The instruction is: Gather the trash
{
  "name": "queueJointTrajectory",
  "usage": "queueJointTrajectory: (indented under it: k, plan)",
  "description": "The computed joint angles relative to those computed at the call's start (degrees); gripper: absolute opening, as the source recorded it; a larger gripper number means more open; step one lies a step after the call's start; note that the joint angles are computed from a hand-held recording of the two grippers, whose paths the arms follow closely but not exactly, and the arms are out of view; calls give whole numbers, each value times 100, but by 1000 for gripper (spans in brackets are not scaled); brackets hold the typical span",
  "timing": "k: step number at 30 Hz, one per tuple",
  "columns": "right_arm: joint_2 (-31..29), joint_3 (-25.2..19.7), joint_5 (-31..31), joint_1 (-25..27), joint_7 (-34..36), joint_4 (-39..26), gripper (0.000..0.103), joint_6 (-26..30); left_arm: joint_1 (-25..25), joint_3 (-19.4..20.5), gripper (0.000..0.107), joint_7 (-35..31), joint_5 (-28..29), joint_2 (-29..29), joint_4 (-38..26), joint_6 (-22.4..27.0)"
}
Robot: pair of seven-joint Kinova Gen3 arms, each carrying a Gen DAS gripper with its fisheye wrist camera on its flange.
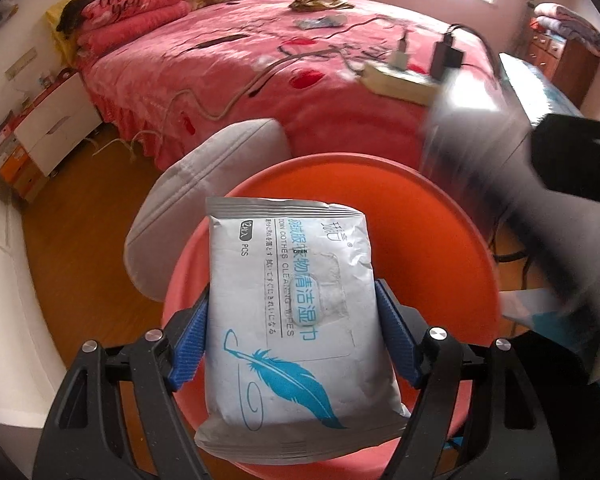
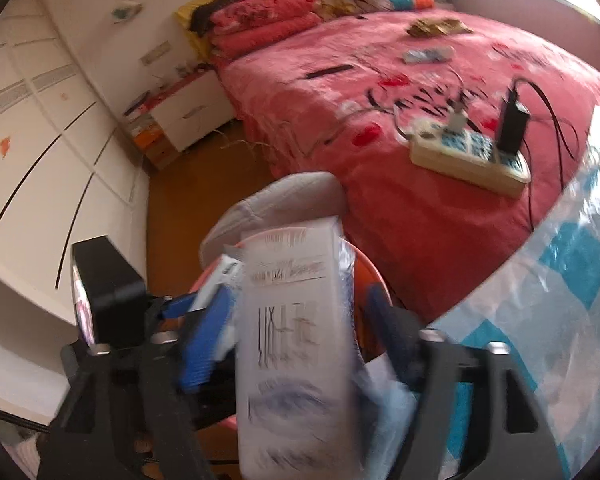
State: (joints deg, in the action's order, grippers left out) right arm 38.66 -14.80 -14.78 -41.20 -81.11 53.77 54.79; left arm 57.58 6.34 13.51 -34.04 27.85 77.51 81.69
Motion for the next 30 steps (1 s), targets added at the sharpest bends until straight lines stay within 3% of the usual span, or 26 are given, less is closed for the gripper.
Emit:
queueJointTrajectory:
  k: [5,9,23,30]
  plan:
    - [-220,70,-64,171,-168,416,89,-328,31,-29,83,130,28,13,-5,255]
    - [-474,61,-31,321,-211,850,90,-673,55,-26,90,106,-30,58,-148,530]
    - [-1690,91,635,468,-220,2920,92,-2406,548,-141,90,-67,-832,282,-864,1049]
    - [-2093,14,624,737,-282,3557,92,-2921,767,-301,91,-159,-1251,358,-1297,1048]
